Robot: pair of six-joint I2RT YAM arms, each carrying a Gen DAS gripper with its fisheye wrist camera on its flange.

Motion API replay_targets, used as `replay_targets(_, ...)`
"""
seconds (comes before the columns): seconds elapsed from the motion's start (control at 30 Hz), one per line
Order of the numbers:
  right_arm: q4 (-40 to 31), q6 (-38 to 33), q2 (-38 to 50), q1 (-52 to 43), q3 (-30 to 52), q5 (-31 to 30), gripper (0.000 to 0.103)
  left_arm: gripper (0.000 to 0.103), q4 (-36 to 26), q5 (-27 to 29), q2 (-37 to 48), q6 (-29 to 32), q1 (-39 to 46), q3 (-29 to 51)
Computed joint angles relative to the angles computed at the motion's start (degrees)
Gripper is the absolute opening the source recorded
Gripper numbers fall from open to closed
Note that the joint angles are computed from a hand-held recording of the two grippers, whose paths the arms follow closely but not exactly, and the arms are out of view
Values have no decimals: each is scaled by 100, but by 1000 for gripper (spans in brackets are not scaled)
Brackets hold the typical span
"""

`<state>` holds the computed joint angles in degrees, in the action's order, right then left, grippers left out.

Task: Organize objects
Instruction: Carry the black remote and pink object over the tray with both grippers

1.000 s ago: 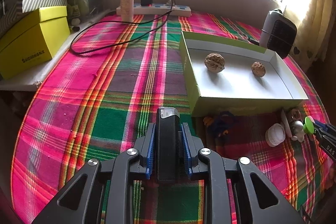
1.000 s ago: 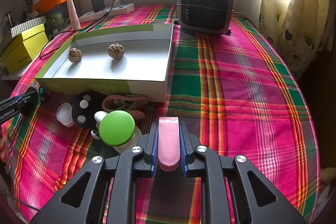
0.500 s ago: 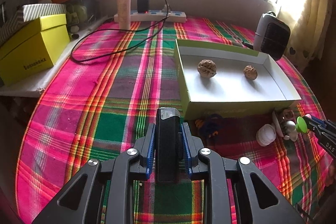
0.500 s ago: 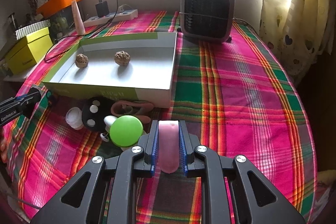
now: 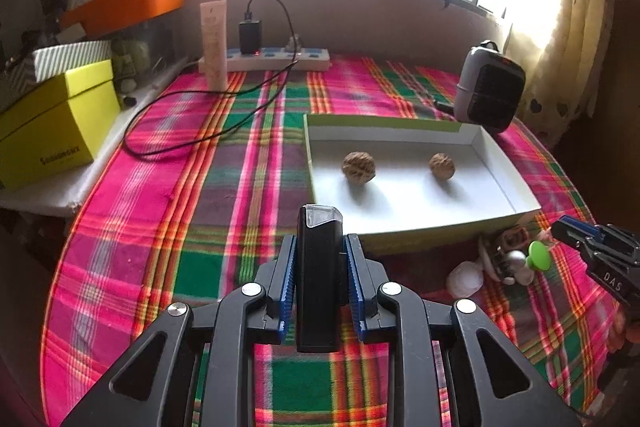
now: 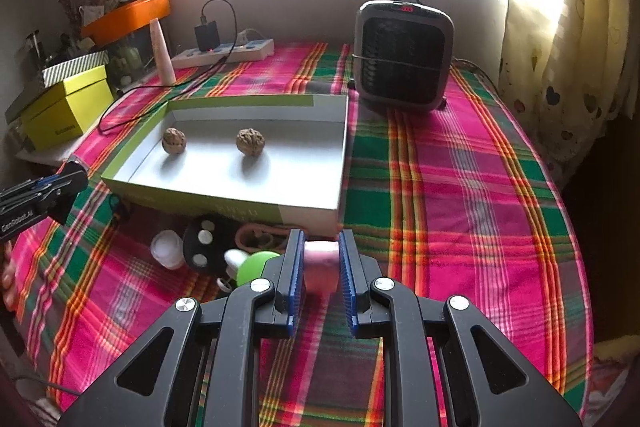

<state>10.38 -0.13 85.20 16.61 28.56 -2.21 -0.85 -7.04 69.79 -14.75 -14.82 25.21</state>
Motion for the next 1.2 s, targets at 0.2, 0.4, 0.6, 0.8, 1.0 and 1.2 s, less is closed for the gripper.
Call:
replay_targets(0.2,-138,-7,6,9,178,-133,19,22,0,140,198,5,-90,265)
replay_targets(0.4,-315,-56,124,144,515,-151,19,22,41,190,550,41,-201,554)
replay_targets(0.6,-348,-43,387,186,824,-252,19,22,80,358,1021,17,-213,892)
replay_targets(0.8,-432,-50,526,127,1066,-380,19,22,148,332,1303,58,-274,1121)
replay_targets(1.0,-626,-110,807,79,1563,-618,19,22,118,504,1735,64,-208,1522)
replay_targets(1.2,-816,-64,1376,-19,2129,-891,19,22,114,548,2131,115,-210,1910)
